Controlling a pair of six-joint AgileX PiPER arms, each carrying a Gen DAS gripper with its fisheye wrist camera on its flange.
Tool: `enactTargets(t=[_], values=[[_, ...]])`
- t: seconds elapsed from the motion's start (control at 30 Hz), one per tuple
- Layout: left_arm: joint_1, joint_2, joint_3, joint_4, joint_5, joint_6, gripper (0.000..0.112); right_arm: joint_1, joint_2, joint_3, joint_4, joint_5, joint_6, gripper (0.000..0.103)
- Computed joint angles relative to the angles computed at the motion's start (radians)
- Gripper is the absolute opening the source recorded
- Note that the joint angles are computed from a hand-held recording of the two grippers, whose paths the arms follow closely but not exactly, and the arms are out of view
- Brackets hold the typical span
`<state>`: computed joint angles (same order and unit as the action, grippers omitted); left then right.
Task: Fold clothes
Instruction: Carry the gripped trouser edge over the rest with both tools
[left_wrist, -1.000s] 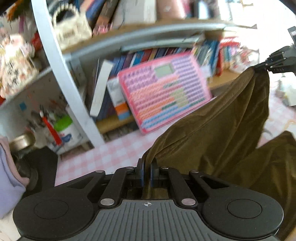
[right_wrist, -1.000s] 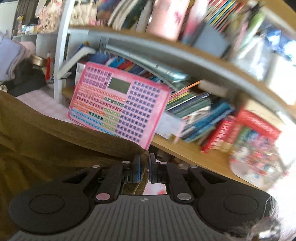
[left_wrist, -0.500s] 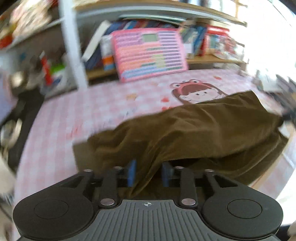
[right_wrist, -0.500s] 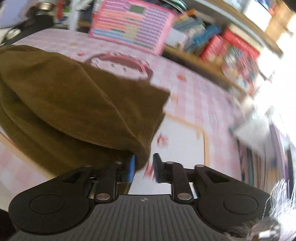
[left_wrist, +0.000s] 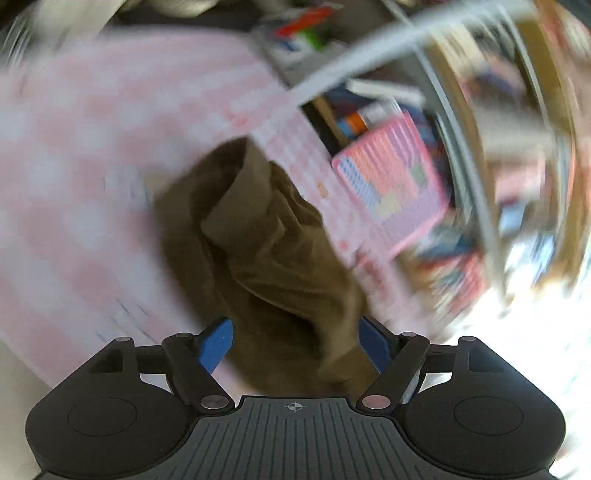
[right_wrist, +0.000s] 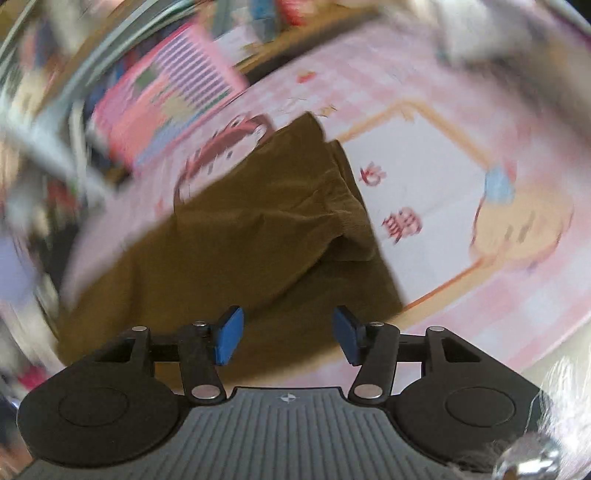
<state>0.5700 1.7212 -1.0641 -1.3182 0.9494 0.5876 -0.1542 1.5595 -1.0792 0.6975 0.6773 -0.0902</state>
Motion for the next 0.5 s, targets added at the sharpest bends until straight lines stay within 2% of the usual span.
enactTargets(t=[0.17,0.27,0.3,0.33,0.37,0.4,0.47,0.5], values=[[-0.065,0.101,-0.017,-0.144,-0.050,-0.156,0.077,-0.070,0.090,0.007,0.298,-0.026,0.098,0.052],[-0.112,0.135,-0.044,-0.194,-0.123,-0.175,0.073,-0.079,0.138,-0.017,0.338,-0.045,0.136,0.052],[-0.127,0.143,-0.054,-0.209,-0.153,-0.165,0.059,-0.078,0.152,-0.030,0.313,-0.053,0.169,0.050],[-0.141,0.152,-0.078,-0.191,-0.184,-0.174,0.028,-0.078,0.166,-0.044,0.291,-0.061,0.203,0.048],[-0.156,0.162,-0.110,-0.154,-0.215,-0.195,0.015,-0.081,0.182,-0.058,0.283,-0.064,0.236,0.042],[-0.171,0.164,-0.146,-0.088,-0.246,-0.233,0.006,-0.084,0.198,-0.071,0.281,-0.066,0.261,0.031],[-0.200,0.151,-0.218,0.040,-0.299,-0.261,0.004,-0.091,0.225,-0.097,0.332,-0.066,0.237,0.007],[-0.214,0.142,-0.251,0.070,-0.320,-0.247,0.004,-0.088,0.234,-0.133,0.344,-0.065,0.204,0.006]])
